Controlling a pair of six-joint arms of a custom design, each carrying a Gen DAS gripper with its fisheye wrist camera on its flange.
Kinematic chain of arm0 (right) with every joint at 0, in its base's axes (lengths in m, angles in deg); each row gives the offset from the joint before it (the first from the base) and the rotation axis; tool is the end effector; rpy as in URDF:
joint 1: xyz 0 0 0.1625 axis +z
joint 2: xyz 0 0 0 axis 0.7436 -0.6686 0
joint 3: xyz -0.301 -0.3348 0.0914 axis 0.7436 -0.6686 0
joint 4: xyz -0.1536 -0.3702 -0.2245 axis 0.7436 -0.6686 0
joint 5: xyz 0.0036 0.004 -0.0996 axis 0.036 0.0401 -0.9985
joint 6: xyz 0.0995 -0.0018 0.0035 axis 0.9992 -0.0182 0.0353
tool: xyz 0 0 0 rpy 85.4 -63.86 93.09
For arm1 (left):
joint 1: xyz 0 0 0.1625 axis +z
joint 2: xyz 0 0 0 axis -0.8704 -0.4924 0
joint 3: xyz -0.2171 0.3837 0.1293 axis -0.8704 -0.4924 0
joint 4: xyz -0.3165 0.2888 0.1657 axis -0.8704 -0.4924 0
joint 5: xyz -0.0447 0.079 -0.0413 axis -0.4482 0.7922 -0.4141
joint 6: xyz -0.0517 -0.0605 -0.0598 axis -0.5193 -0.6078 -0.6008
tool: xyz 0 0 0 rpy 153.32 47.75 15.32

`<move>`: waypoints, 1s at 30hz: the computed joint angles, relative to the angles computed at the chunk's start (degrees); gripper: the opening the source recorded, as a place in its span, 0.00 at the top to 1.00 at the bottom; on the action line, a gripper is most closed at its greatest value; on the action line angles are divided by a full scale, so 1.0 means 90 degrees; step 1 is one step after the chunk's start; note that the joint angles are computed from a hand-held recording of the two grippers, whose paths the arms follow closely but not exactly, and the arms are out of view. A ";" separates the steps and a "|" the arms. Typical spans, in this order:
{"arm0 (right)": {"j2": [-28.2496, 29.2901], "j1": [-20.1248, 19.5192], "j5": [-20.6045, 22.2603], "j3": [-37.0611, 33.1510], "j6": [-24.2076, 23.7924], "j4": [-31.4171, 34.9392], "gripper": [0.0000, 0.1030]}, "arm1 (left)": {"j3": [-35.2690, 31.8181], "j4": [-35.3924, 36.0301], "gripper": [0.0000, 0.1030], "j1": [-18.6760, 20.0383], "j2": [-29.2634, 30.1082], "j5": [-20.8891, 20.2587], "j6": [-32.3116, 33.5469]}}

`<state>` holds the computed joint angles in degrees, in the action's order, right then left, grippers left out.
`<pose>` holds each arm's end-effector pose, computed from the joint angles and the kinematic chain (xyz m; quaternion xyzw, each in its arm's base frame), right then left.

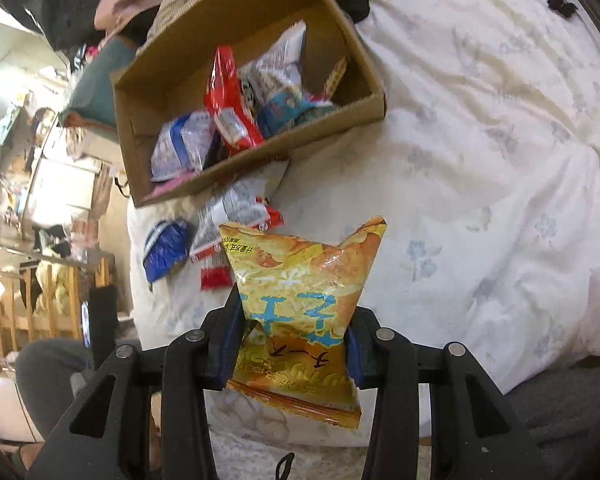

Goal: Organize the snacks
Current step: 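Grasp a yellow chip bag with the right tool while the left tool grasps a white-blue strip, then carry the yellow chip bag and white-blue strip over the box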

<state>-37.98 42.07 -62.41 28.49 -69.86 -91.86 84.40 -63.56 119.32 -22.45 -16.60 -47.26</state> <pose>0.1119 -0.8209 0.2709 0.0639 -0.9886 0.0631 0.1209 -0.2316 -0.7423 0.0525 -0.1511 0.9314 -0.0497 0.3274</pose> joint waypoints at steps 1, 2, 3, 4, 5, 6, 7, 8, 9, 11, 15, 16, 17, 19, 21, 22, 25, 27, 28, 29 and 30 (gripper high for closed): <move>0.0007 -0.0004 0.0039 -0.0006 0.0013 -0.0001 0.57 | -0.0005 -0.0052 0.87 -0.0027 0.0017 0.0057 0.0160; 0.0013 -0.0007 0.0071 -0.0012 0.0015 0.0013 0.57 | -0.0008 -0.0093 0.89 -0.0065 0.0032 0.0160 0.0347; 0.0023 -0.0013 0.0075 -0.0017 -0.0001 0.0013 0.57 | -0.0036 -0.0091 0.89 -0.0110 0.0055 0.0302 0.0471; 0.0028 -0.0007 0.0069 -0.0018 -0.0015 0.0018 0.57 | -0.0045 -0.0135 0.89 -0.0158 0.0077 0.0472 0.0625; 0.0048 -0.0002 0.0073 -0.0006 -0.0018 -0.0009 0.57 | -0.0048 -0.0195 0.89 -0.0202 0.0085 0.0630 0.0756; 0.0046 -0.0008 0.0091 -0.0015 -0.0019 0.0002 0.57 | -0.0030 -0.0273 0.89 -0.0233 0.0077 0.0708 0.0809; 0.0052 -0.0011 0.0118 -0.0021 -0.0008 0.0004 0.57 | -0.0015 -0.0385 0.89 -0.0248 0.0064 0.0740 0.0875; 0.0049 -0.0017 0.0143 -0.0023 0.0001 0.0007 0.57 | 0.0025 -0.0535 0.90 -0.0262 0.0037 0.0740 0.0919; 0.0040 -0.0024 0.0161 -0.0020 0.0003 0.0006 0.57 | 0.0043 -0.0593 0.90 -0.0275 0.0023 0.0766 0.0928; 0.0039 -0.0025 0.0171 -0.0024 -0.0001 -0.0004 0.57 | 0.0081 -0.0662 0.90 -0.0288 -0.0061 0.0823 0.0964; 0.0024 -0.0036 0.0226 -0.0010 -0.0001 -0.0028 0.57 | 0.0226 -0.0909 0.90 -0.0312 -0.0317 0.1081 0.1016; 0.0019 -0.0035 0.0254 -0.0004 -0.0004 -0.0050 0.57 | 0.0250 -0.1049 0.90 -0.0334 -0.0345 0.1122 0.1046; 0.0008 -0.0036 0.0300 0.0010 -0.0013 -0.0089 0.57 | 0.0336 -0.1248 0.90 -0.0354 -0.0421 0.1135 0.1096; -0.0024 -0.0038 0.0411 0.0045 -0.0062 -0.0178 0.57 | 0.0487 -0.1677 0.90 -0.0425 -0.0570 0.1320 0.1295; -0.0079 -0.0034 0.0527 0.0114 -0.0145 -0.0331 0.57 | 0.0595 -0.1903 0.90 -0.0545 -0.0651 0.1532 0.1441; -0.0114 -0.0025 0.0597 0.0156 -0.0222 -0.0414 0.57 | 0.0594 -0.2068 0.90 -0.0587 -0.0653 0.1636 0.1567; -0.0209 0.0028 0.0814 0.0279 -0.0534 -0.0656 0.57 | 0.0339 -0.2458 0.90 -0.0645 -0.0533 0.1798 0.2051; -0.0265 0.0051 0.0953 0.0348 -0.0676 -0.0842 0.57 | 0.0279 -0.2603 0.90 -0.0687 -0.0576 0.1936 0.2369; -0.0288 0.0055 0.1004 0.0379 -0.0716 -0.0936 0.57 | 0.0202 -0.2617 0.90 -0.0739 -0.0543 0.2022 0.2453; -0.0324 0.0062 0.1070 0.0422 -0.0773 -0.1070 0.57 | 0.0145 -0.2648 0.90 -0.0765 -0.0547 0.2108 0.2558; -0.0339 0.0066 0.1109 0.0427 -0.0811 -0.1140 0.57 | 0.0108 -0.2667 0.90 -0.0777 -0.0554 0.2137 0.2599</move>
<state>-41.03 42.67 -52.43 32.33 -77.16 -102.12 85.37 -87.56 112.33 -27.44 2.64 -23.87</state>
